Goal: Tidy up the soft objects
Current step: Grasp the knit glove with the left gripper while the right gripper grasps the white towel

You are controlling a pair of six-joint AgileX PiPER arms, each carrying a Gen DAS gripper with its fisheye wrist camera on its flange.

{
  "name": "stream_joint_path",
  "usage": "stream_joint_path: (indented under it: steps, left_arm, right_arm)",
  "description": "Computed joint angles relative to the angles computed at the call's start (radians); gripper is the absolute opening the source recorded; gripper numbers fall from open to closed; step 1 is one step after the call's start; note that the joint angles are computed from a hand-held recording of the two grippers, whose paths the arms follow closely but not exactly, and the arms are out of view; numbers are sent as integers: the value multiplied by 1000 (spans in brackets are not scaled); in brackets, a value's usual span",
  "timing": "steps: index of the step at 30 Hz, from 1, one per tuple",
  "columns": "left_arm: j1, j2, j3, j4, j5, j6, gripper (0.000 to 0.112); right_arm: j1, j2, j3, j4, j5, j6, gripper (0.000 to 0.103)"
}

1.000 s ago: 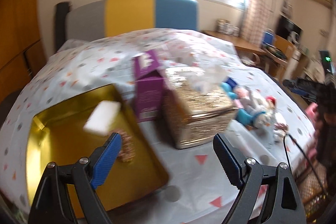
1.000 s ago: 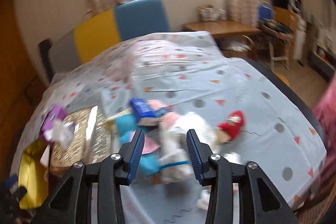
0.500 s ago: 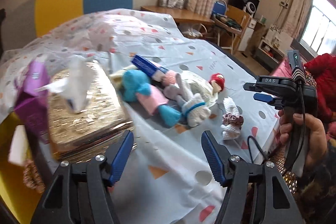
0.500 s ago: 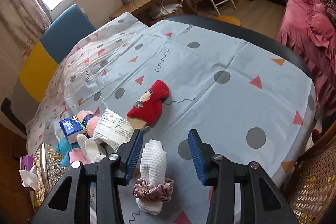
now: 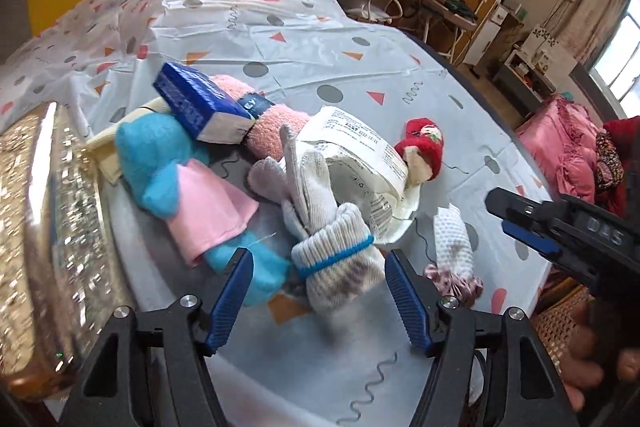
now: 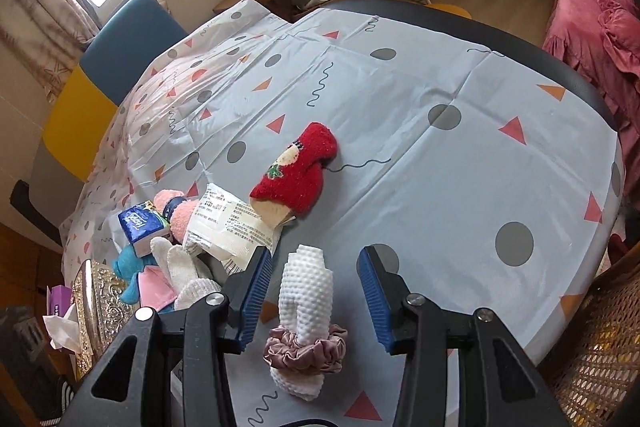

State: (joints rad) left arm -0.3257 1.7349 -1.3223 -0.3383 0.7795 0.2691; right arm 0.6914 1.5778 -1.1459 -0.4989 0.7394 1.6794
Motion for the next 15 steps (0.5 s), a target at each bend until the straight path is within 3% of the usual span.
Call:
stream_joint_path:
  steps: [5, 7, 12, 15]
  left_arm:
    - [-24, 85, -57, 28, 2, -27, 69]
    - [-22, 89, -48, 25, -1, -14, 44]
    - [-4, 28, 34, -21, -43, 68, 39]
    - [12, 3, 38, -50, -36, 99, 38]
  right_arm:
    - [-16, 2, 3, 34, -20, -26, 47]
    - [-25, 6, 2, 55, -27, -48, 47]
    - [-67, 42, -10, 228, -79, -226, 53]
    - [-75, 92, -61, 327, -42, -360, 53]
